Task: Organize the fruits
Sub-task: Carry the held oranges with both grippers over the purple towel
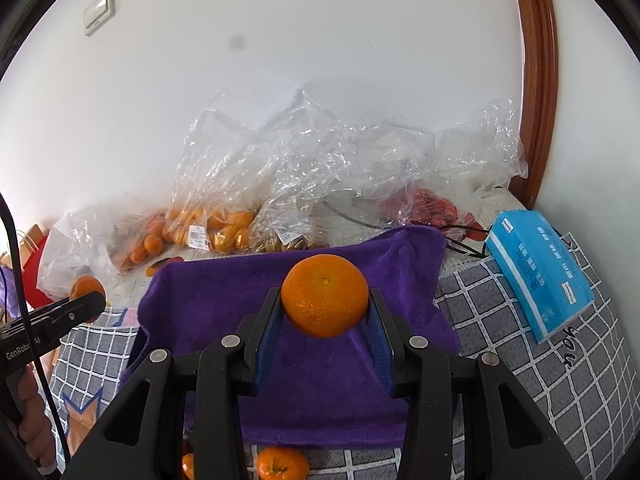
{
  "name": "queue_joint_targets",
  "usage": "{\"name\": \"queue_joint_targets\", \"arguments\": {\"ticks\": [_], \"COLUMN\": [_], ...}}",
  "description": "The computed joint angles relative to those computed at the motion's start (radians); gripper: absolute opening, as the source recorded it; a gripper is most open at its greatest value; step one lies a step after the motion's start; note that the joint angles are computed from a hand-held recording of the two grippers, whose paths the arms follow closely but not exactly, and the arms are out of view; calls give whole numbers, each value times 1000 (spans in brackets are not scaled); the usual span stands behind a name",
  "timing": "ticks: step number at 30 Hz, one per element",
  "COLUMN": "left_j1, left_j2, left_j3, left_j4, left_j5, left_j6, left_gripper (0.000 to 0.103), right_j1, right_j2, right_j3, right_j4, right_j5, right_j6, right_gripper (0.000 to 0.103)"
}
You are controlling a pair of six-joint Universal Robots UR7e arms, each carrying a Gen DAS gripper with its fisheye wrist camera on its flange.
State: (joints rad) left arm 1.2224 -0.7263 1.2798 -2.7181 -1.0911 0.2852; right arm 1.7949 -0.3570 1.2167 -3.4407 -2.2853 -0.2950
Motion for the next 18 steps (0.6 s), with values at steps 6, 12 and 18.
{"name": "queue_joint_targets", "arguments": {"ticks": [6, 12, 18], "left_j1": [19, 28, 38], "left_j2": [70, 148, 206], "left_j3": [-102, -205, -274], "left_j4": [59, 121, 186], "left_j5": [-8, 2, 13], "left_j6": [-18, -15, -15], "left_gripper": [39, 39, 40], "right_j1": [-35, -67, -90], "right_j2": [31, 68, 99], "right_j3": [-60, -134, -192], "right_j4": [48, 116, 192], "right_j5": [5, 10, 13], "right_j6": [15, 36, 56], "right_gripper": [41, 41, 41]}}
